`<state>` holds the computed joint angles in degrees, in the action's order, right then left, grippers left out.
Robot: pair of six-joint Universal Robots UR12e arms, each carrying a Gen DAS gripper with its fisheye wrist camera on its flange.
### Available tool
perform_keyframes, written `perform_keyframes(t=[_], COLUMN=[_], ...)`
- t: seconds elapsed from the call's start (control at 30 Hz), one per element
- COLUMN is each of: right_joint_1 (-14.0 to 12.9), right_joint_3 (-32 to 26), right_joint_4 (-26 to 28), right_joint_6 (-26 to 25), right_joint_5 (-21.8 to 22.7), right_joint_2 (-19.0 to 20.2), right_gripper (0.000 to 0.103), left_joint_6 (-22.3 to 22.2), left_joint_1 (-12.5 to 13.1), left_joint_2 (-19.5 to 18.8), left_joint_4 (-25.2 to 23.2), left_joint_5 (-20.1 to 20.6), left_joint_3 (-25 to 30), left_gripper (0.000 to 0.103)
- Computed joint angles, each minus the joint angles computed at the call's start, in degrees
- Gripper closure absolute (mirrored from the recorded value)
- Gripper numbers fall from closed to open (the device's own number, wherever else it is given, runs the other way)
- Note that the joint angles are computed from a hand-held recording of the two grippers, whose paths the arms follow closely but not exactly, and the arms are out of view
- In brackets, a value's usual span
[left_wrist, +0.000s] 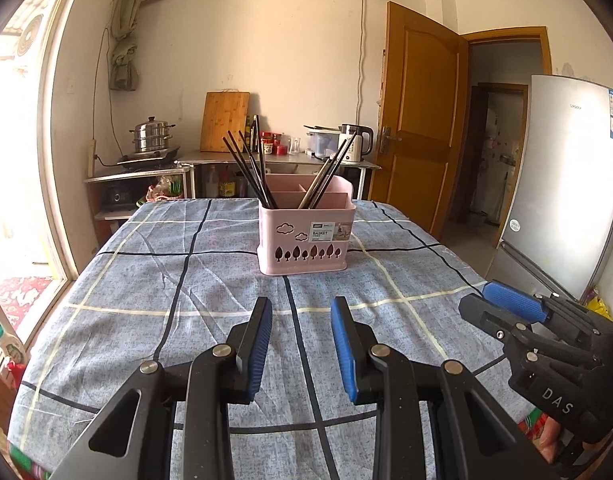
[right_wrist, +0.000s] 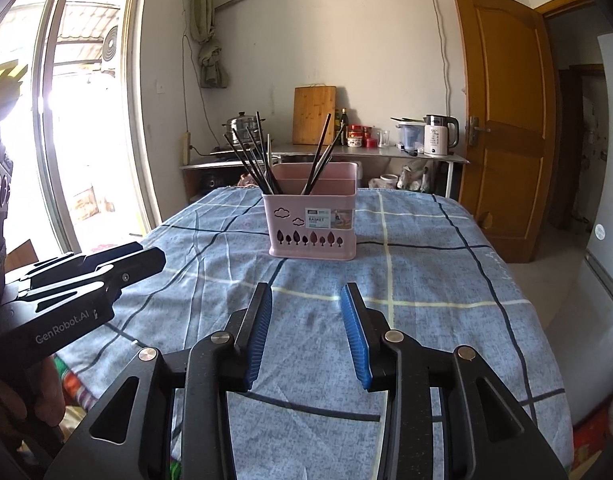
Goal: Organize utensils
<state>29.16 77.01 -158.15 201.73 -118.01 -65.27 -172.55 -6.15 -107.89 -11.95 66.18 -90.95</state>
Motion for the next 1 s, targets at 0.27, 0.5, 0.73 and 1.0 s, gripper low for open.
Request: perform_keyframes(t=[0.27, 0.5, 0.73, 1.0], right_joint_1=[0.2, 0.3, 0.3, 0.3], right_joint_3=[-0.1, -0.3, -0.5, -0.5], right_joint_4=[-0.2, -0.1, 0.1, 0.4], right_joint_6=[0.0, -0.1, 0.2, 0.6], right_joint_5=[-0.4, -0.8, -1.2, -1.5], right_joint_2=[0.1, 0.2, 0.2, 0.2], right_gripper=[0.066, 0.066, 0.066, 0.066], left_joint_6=[-0.5, 0.0, -0.1, 0.4], left_joint_1=[0.0, 0.1, 0.1, 0.0], left_joint_2=[0.0, 0.0, 0.0, 0.0], left_joint_4=[0.3, 0.0, 0.5, 0.2], left_joint_5=[0.4, 0.2, 0.1, 0.1], left_joint_3=[-0.1, -0.1, -0.3, -0.4], left_gripper=[0.073, 0.073, 0.073, 0.073])
